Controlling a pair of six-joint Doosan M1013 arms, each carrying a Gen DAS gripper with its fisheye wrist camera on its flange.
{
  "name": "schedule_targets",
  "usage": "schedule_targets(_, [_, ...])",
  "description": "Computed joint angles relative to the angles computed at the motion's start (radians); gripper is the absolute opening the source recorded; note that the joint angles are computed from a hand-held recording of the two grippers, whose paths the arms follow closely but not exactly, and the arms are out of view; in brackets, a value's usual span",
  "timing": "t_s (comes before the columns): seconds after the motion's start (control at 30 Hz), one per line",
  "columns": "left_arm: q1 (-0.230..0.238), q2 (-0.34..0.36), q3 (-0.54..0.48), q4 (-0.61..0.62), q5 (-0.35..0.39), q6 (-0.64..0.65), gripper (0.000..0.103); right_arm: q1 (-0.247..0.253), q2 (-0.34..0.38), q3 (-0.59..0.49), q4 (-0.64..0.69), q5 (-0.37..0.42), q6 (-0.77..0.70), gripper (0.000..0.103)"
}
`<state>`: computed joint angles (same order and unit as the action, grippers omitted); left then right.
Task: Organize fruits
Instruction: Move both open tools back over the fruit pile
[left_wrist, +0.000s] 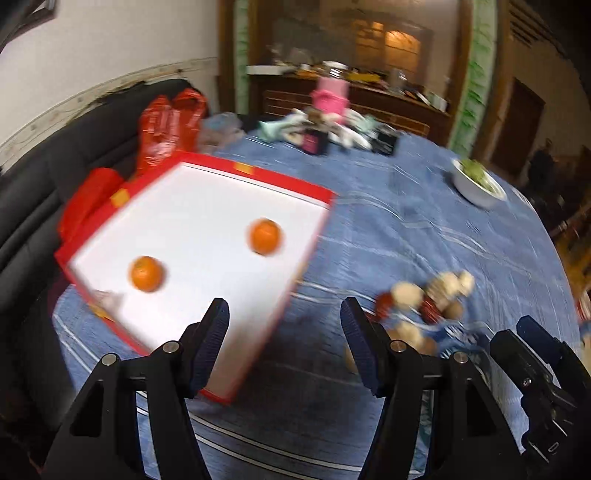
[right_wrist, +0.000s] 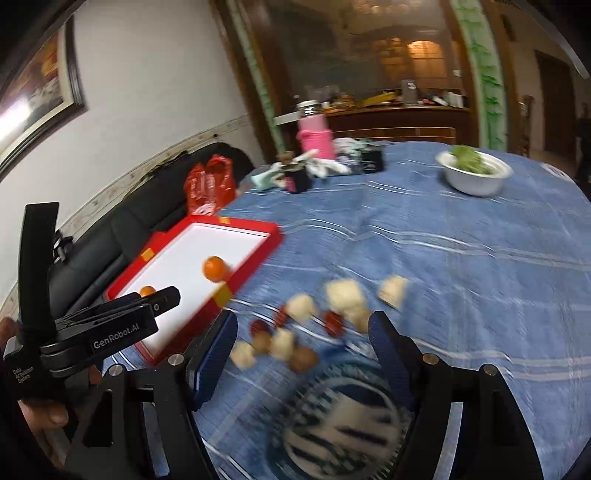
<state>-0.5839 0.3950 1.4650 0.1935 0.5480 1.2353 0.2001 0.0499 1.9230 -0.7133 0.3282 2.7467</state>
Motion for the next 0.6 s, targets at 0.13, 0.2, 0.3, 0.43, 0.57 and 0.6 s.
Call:
schedule_targets(0.13, [-0.020, -0.001, 0.016, -0.036, 0.001, 0.063, 0.062, -0.003, -0.042, 0.052, -0.077, 0.018, 0.115, 0.075])
schedule_targets(0.2, [-0.025, -0.003, 0.024, -0.064, 0.008, 0.092, 0.062, -0.006, -0.059, 0.073, -0.074, 0.025, 0.133, 0.075])
schedule_targets(0.3, [-0.032, 0.010, 0.004, -0.148, 0.046, 0.195, 0.062, -0.025, -0.069, 0.083, -0.032, 0.030, 0.088, 0.076])
schedule_targets(0.43, [-0.065, 0.045, -0.074, -0.258, 0.080, 0.347, 0.062, -0.111, -0.048, 0.033, 0.071, 0.089, -0.028, 0.078])
schedule_targets(0.57, [-0.113, 0.116, -0.191, -0.355, 0.174, 0.531, 0.070, -0.198, 0.020, -0.043, 0.170, 0.262, -0.106, 0.079])
schedule_targets(0.6, [-0.128, 0.128, -0.204, -0.316, 0.172, 0.523, 0.070, -0.217, 0.034, -0.054, 0.189, 0.303, -0.101, 0.078])
